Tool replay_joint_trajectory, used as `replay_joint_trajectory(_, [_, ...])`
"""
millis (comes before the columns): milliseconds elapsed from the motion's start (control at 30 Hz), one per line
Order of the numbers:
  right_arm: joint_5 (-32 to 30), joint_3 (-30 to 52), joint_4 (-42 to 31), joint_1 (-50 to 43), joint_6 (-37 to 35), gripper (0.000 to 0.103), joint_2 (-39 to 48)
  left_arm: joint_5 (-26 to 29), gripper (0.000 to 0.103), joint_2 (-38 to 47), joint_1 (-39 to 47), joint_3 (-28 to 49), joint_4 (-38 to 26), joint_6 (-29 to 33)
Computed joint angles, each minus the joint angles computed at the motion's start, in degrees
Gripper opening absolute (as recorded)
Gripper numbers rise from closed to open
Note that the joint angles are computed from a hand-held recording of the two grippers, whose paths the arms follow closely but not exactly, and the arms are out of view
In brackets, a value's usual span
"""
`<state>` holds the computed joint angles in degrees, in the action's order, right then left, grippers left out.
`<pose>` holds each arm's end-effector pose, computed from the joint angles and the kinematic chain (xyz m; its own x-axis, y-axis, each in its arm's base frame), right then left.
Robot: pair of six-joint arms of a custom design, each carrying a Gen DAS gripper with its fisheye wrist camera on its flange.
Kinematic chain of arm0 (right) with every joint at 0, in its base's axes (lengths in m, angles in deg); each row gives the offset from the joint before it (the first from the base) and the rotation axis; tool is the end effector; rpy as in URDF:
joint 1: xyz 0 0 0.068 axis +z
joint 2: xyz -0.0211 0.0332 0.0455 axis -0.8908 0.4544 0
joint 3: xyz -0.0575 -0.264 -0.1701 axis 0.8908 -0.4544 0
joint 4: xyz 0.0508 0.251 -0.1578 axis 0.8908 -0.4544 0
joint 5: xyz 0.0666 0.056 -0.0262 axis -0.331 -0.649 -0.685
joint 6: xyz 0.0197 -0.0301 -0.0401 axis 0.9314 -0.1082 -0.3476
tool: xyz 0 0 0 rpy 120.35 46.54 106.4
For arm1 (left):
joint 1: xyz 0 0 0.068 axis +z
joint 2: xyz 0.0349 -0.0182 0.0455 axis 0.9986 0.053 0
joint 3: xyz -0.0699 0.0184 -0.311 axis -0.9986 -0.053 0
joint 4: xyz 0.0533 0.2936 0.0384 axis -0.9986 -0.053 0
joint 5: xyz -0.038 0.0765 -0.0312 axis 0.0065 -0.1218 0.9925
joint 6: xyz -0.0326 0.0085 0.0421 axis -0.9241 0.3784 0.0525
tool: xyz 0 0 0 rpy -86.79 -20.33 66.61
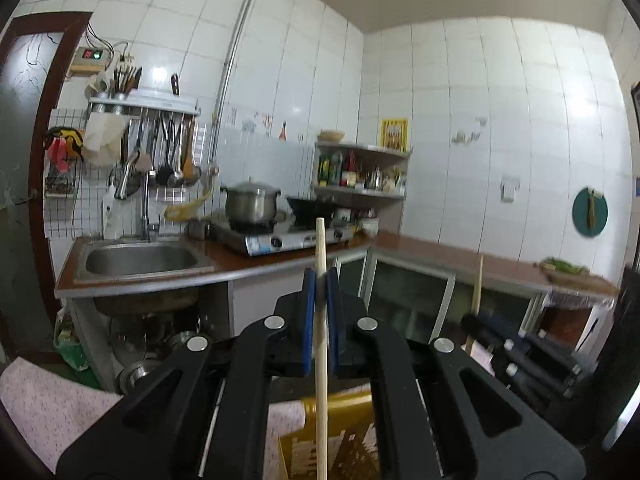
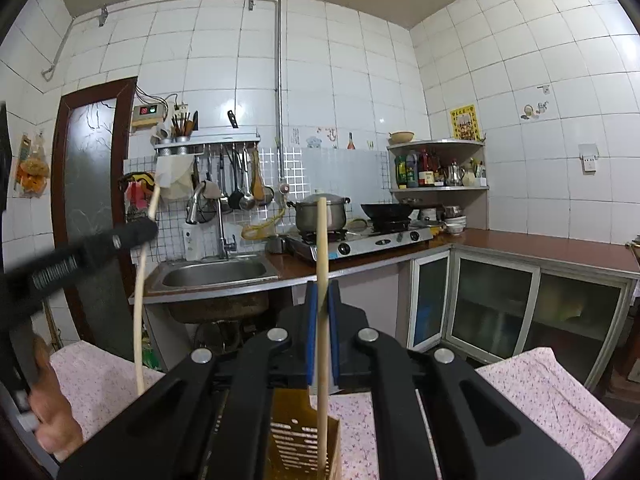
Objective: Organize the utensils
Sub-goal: 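Lower the chopstick into the yellow caddy and open the left tool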
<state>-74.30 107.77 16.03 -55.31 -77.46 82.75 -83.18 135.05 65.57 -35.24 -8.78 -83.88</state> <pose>0.2136 0.0368 0.3017 -0.1280 0.0665 -0.9895 -0.3389 0.9348 0.1066 0.2050 -0.0682 0.3489 -0.1045 -0.0991 -0.9896 0.0354 0.9940 -0.1033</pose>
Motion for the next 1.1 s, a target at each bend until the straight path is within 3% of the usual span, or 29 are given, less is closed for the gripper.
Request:
replay_joint_trajectory(300, [-0.92, 0.95, -0.15, -0.23, 0.69, 0.006, 0.18, -2.85, 0.004, 3.95, -1.09, 2.05, 6.24, 3.27])
replay_joint_trajectory(567, [-1.14, -1.75, 3.21, -0.64, 1.21, 0.006, 2.59, -3.62, 0.004, 6.71, -1.59, -5.51, 12.41, 3.16])
replay_joint_trajectory(900, [-3.81, -7.76, 3.62, -1.82, 0.69, 0.006, 0.53, -2.04, 0.005, 2.51, -0.38, -12.33, 6.03, -2.75])
replay_joint_trajectory(1100, [-4.73, -9.25, 1.46, -2.58, 0.17, 0.006, 0.11, -5.33, 0.005, -0.28, -3.36, -13.50, -0.05, -5.02])
